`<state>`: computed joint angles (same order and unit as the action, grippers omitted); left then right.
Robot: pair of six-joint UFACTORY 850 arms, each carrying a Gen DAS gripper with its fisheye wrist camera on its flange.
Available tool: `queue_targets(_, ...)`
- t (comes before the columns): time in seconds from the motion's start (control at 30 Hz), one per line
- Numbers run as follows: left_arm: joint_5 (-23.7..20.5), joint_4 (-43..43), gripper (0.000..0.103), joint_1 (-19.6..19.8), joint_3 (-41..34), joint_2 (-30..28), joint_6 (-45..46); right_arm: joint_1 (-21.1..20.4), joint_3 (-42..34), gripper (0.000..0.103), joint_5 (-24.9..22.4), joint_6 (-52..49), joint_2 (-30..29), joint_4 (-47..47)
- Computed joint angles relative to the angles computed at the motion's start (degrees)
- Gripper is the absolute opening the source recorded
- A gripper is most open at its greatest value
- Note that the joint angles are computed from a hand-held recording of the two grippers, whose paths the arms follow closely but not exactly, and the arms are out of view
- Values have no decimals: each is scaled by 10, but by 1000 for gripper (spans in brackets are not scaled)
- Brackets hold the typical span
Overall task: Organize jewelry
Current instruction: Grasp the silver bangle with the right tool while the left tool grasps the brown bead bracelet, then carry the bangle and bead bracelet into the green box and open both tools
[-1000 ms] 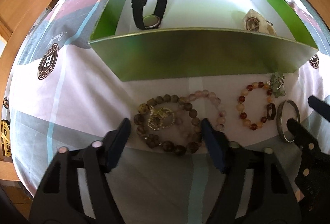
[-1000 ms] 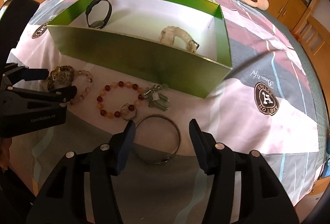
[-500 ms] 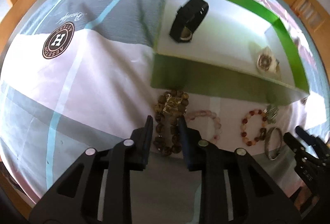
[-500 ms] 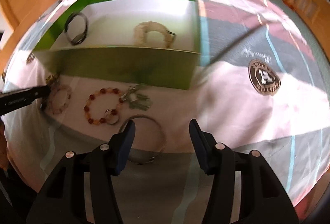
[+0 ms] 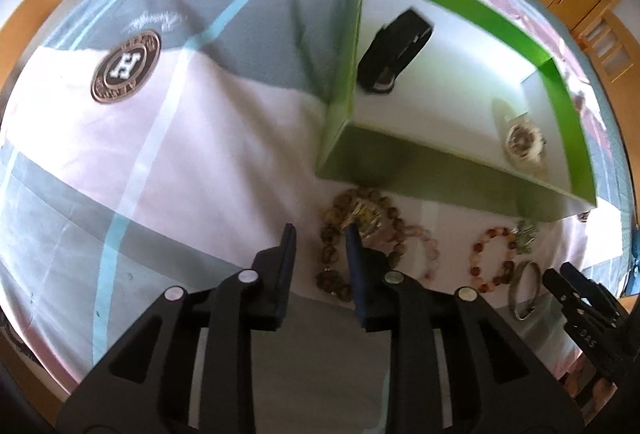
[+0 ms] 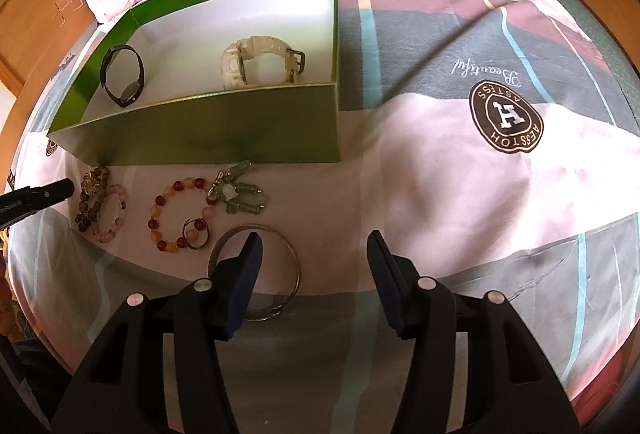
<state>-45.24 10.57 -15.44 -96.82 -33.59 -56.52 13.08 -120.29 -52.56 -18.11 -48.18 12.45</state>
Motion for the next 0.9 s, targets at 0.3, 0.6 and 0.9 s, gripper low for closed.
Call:
queue_targets(0.3,-34,16,10,-9,-28,-30,9,0,-14,55,-4,6,-9,-1)
queue_targets(0.6,19,0,11,-12,1,15,24,6,-18,55,-17,-7,-18,-14)
queue_targets(0.9,32,-13,11,-9,10,27,22,18,20,3,15,-60,2,-9)
